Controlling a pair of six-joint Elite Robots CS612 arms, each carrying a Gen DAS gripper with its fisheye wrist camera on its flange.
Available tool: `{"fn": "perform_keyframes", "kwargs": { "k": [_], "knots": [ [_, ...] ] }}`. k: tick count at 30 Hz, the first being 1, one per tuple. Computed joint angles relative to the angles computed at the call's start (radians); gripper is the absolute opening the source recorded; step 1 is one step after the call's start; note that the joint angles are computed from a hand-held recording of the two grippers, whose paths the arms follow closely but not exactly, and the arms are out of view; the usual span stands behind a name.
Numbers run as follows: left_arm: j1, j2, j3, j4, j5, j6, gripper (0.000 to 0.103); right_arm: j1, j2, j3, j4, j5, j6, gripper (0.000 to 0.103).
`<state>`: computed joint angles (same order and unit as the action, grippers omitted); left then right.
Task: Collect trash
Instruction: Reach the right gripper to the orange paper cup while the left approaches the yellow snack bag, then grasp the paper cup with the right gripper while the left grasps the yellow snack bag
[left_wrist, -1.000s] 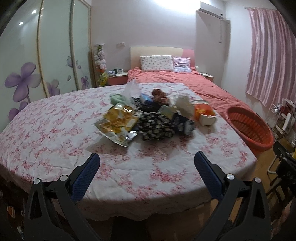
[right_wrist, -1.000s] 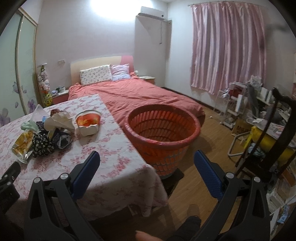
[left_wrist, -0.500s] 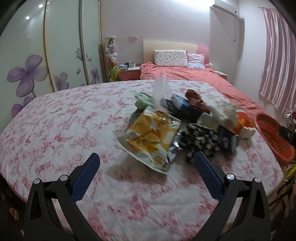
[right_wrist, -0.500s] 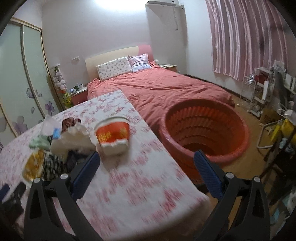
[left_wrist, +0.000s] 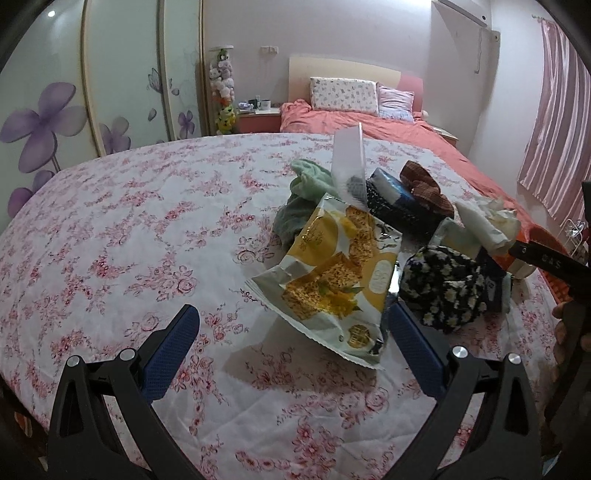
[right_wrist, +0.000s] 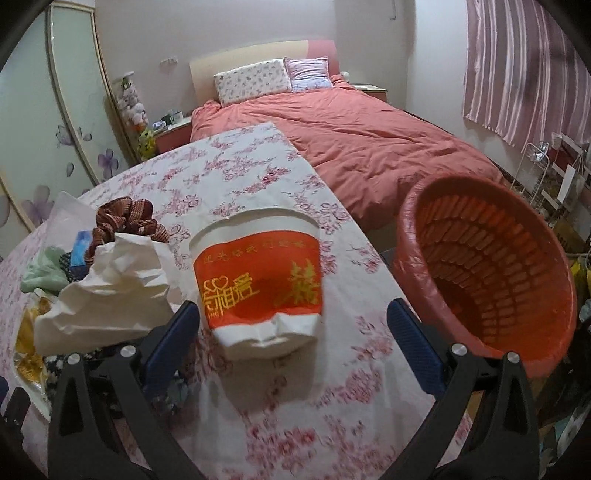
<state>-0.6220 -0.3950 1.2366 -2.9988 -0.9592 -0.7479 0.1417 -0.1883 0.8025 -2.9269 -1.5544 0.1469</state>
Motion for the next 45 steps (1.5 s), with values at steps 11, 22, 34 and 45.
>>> {"fn": "perform_keyframes", "kwargs": {
  "k": [11, 22, 34, 45],
  "knots": [
    [0.010, 0.013, -0.026, 0.017, -0.030, 0.023, 0.101, 0.000, 0.034, -0.083, 0.103, 0.047, -0.038, 0.071],
    [0.018, 0.028, -0.074, 0.068, -0.067, 0.080, 0.101, -0.012, -0.002, 0.002, 0.031, 0.062, -0.011, 0.071],
    [0.025, 0.049, -0.125, 0.137, -0.116, 0.106, 0.088, -0.019, -0.024, 0.047, 0.011, 0.062, 0.009, 0.071],
    [0.034, 0.048, -0.126, 0.127, -0.156, 0.104, 0.063, -0.023, -0.049, 0.102, -0.023, 0.072, 0.024, 0.071]
  ]
}}
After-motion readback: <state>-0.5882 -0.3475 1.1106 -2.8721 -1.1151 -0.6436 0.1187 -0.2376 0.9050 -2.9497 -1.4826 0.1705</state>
